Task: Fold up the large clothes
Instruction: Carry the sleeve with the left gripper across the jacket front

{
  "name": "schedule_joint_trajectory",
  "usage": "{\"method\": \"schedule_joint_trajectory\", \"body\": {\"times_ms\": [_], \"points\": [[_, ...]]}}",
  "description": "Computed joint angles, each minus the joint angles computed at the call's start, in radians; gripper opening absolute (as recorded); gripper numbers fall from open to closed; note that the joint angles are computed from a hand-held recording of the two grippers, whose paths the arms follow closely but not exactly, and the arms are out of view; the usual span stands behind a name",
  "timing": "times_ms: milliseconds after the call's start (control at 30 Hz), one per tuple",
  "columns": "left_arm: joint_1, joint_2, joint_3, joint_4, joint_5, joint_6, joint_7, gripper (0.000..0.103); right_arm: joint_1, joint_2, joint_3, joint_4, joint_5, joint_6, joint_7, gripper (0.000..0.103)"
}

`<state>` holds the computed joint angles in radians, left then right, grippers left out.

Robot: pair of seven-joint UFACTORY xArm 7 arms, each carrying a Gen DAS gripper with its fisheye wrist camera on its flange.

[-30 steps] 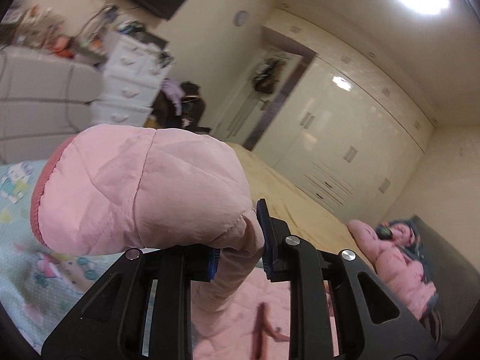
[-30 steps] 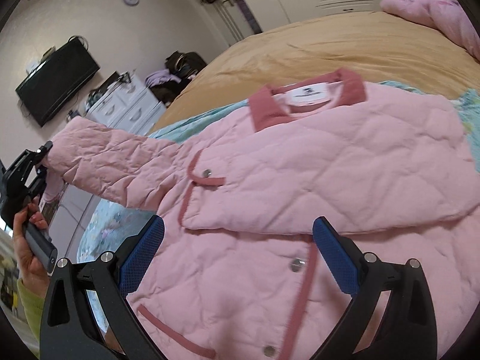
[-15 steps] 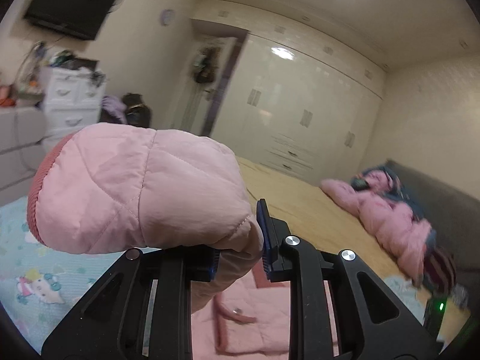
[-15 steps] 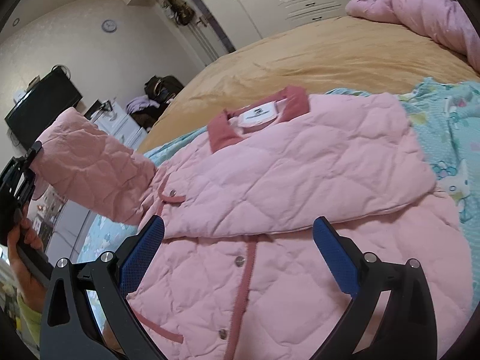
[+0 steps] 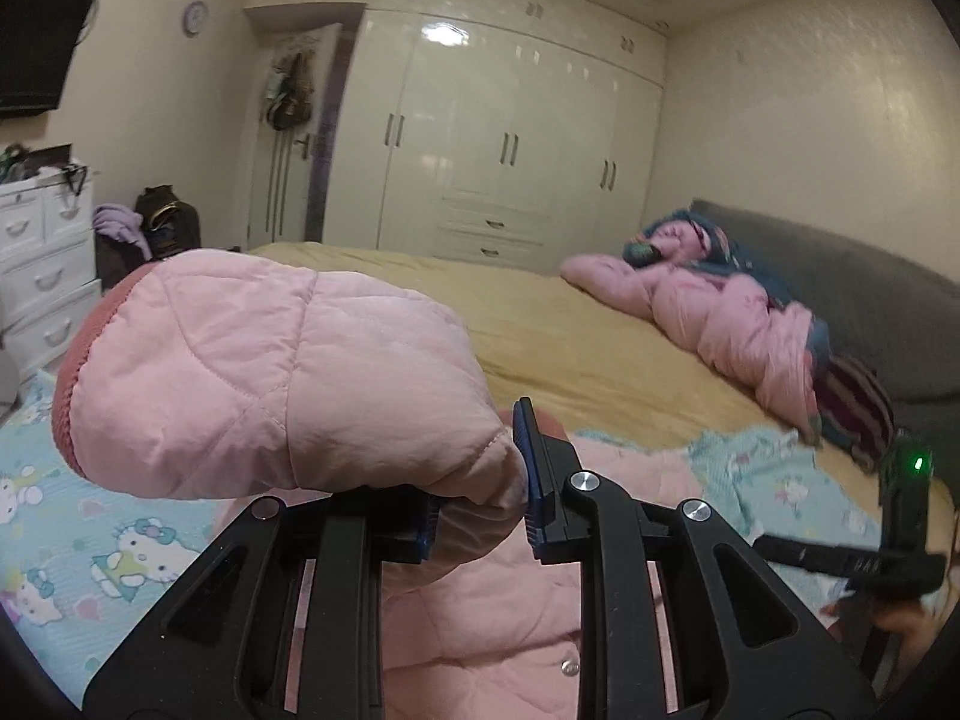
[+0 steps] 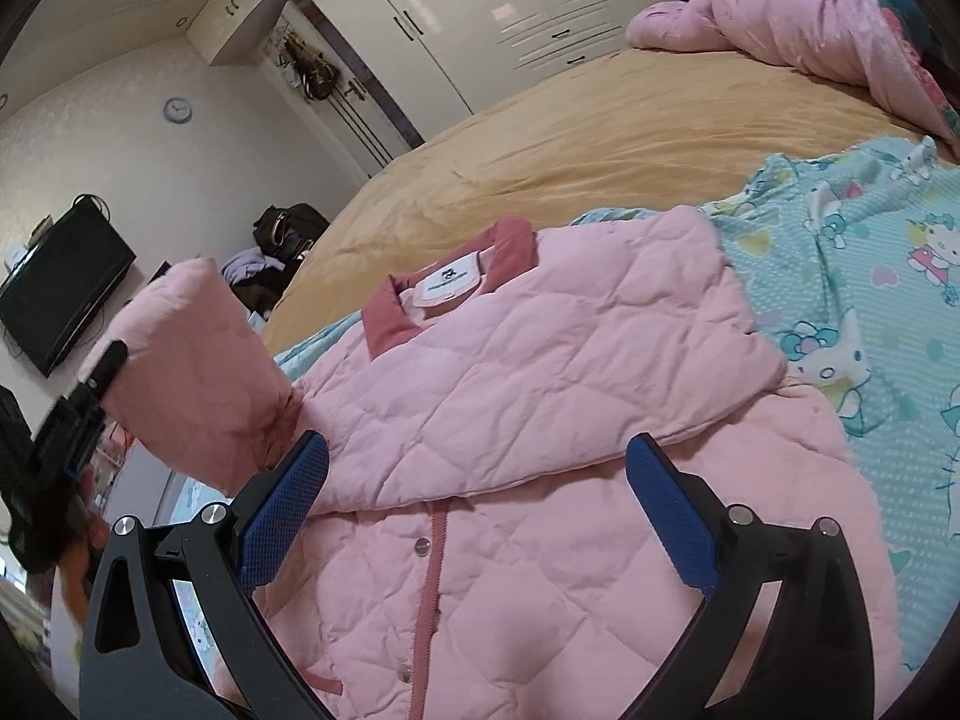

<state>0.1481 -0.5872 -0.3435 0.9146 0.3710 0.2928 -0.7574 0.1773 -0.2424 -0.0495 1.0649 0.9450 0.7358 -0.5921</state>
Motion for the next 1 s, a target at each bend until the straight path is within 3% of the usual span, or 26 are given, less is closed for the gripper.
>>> {"method": "schedule_joint_trajectory", "body": {"times_ms": [133,233,367,600,700,800,867,933,1000], "points": [[-0.042,0.065,0.006,0.010,0.007,-0.011,0.052,0.014,-0.014,-0.002,-0.008,-0.020,-0.009,-0.002,0.012,0.099],[-0.116,0.112,0.044,0.000,-0.010,-0.020,0.133,0.015,-0.026,0.003,-0.016,-0.025,-0.011,0.002,0.027,0.099],[-0.151,0.199,0.032,0.032,0.001,0.045,0.177,0.015,-0.041,0.007,-0.023,-0.030,-0.011,0.003,0.036,0.099],[-0.242,0.289,0.066,0.032,0.030,0.100,0.223,0.018,-0.059,0.012,-0.030,-0.033,-0.001,0.012,0.043,0.099],[-0.279,0.304,0.087,0.026,0.032,0.101,0.261,0.029,-0.066,0.019,-0.029,-0.029,-0.003,0.019,0.053,0.099],[-0.342,0.302,0.140,0.007,-0.066,0.086,0.345,0.045,-0.071,0.025,-0.029,-0.024,0.001,0.031,0.061,0.099],[-0.335,0.289,0.132,0.001,-0.068,0.073,0.339,0.079,-0.074,0.024,-0.026,-0.025,-0.001,0.030,0.068,0.099],[-0.353,0.275,0.149,-0.011,-0.109,0.043,0.362,0.081,-0.077,0.025,-0.026,-0.026,0.004,0.029,0.074,0.099],[-0.412,0.267,0.205,-0.026,-0.230,0.002,0.436,0.081,-0.080,0.027,-0.027,-0.026,0.004,0.029,0.080,0.099]]}}
